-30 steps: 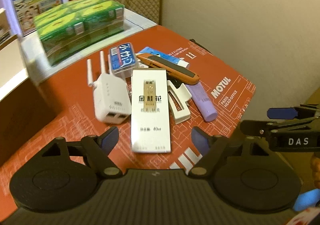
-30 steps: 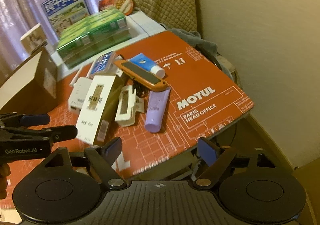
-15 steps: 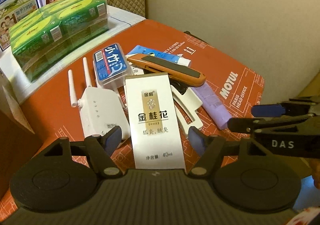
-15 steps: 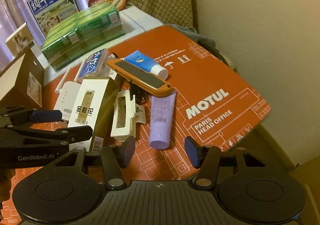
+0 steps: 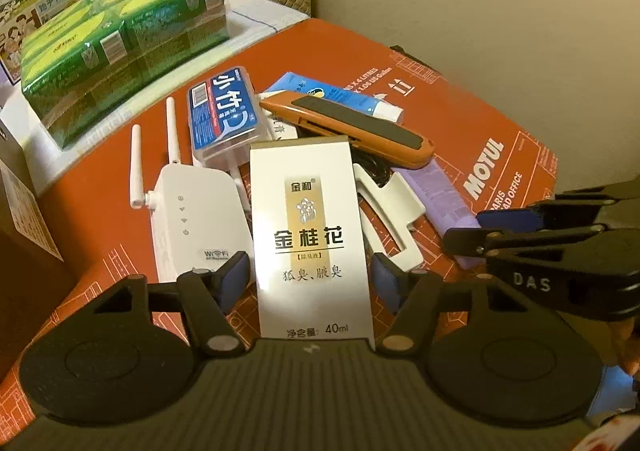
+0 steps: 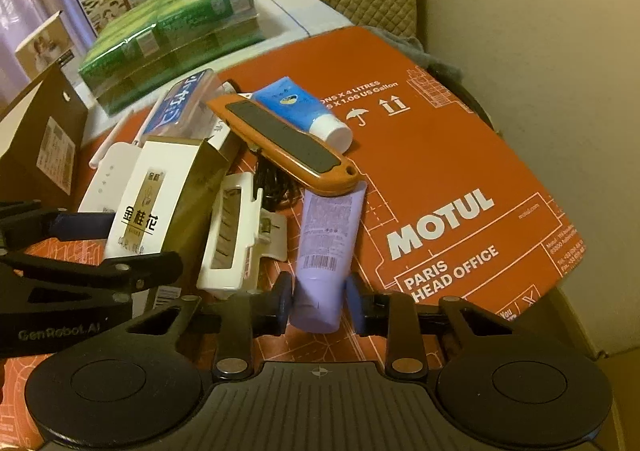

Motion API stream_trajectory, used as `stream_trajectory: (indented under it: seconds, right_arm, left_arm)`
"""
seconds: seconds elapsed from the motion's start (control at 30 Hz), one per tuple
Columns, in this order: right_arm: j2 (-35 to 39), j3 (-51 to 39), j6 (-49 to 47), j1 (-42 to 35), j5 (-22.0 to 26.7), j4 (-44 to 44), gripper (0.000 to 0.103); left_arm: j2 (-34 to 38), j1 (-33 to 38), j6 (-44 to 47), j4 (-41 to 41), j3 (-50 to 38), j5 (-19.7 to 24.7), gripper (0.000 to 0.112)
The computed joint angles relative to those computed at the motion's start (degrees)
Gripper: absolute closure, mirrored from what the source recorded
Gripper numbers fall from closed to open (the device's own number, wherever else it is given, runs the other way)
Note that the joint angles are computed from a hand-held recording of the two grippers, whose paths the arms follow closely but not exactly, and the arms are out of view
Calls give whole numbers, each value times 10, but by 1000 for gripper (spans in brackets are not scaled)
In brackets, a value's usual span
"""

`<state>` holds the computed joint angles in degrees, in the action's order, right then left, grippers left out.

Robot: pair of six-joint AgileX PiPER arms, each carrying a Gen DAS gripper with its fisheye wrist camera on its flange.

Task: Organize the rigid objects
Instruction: 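Grasp the lavender tube with the right gripper while the left gripper grasps the white gold-print box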

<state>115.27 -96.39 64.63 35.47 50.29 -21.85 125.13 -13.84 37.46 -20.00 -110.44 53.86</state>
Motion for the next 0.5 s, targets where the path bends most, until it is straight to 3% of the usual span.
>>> stream_trajectory:
  seconds: [0.07, 0.33, 0.5]
  right_arm:
    - [-7, 10, -9, -3, -4, 3, 78]
    - [-46, 62, -18, -16, -17, 11, 78]
    - [-25, 31, -46, -20, -2, 12, 76]
  left_arm:
    - [2, -4, -9, 6, -2, 0, 56]
    - [10, -11, -47, 23, -20, 12, 56]
    - [21, -18, -66, 35, -34, 10, 56]
